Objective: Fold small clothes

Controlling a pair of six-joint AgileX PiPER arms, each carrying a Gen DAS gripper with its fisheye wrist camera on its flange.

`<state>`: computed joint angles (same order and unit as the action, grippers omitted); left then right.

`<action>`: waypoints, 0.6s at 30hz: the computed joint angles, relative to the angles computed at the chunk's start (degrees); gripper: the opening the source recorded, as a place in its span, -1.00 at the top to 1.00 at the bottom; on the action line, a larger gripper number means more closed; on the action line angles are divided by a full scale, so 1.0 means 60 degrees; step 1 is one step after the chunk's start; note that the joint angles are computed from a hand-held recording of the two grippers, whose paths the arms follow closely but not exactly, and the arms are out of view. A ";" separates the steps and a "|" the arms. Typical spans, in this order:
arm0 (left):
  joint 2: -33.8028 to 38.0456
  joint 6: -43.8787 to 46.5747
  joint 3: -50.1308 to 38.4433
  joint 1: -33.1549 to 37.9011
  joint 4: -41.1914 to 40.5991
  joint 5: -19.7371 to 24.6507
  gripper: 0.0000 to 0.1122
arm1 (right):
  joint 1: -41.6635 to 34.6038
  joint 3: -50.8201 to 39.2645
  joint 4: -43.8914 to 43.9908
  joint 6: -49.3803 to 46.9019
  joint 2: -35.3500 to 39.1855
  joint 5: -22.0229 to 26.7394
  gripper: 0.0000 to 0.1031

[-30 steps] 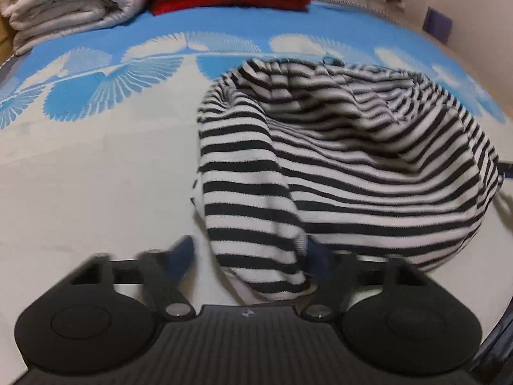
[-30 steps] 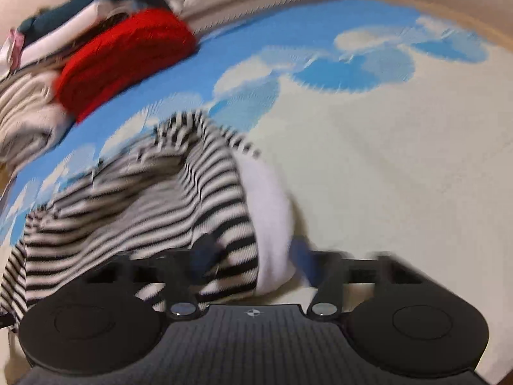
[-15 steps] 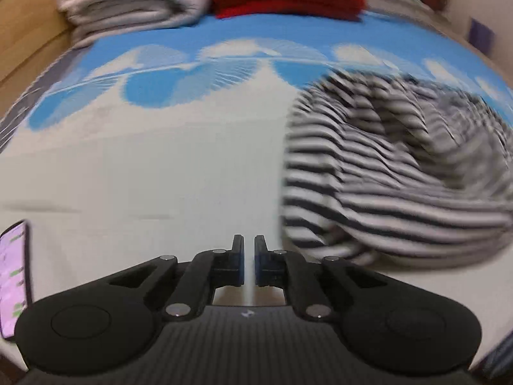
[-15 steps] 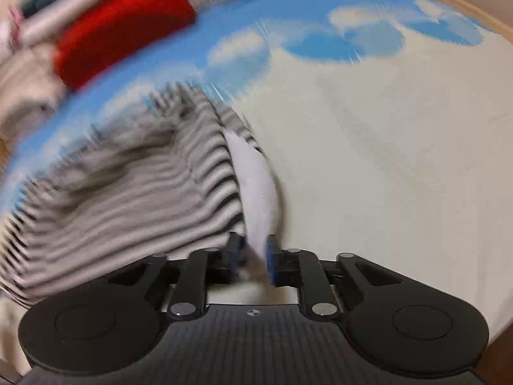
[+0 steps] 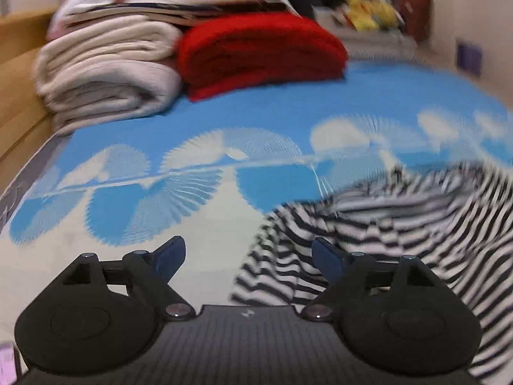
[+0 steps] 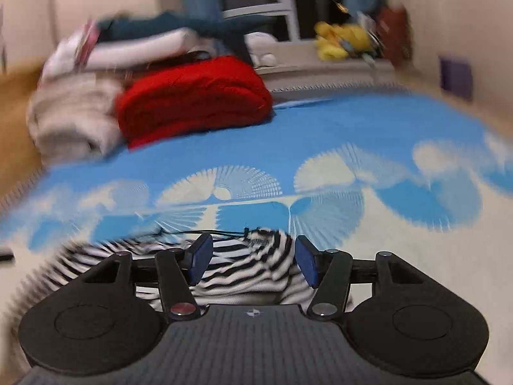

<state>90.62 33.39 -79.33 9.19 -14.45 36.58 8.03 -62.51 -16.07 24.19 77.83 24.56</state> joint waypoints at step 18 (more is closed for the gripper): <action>0.2802 -0.1684 -0.3436 0.0800 -0.2038 0.2079 0.73 | -0.1398 -0.2039 0.5227 -0.4390 0.1777 0.0547 0.86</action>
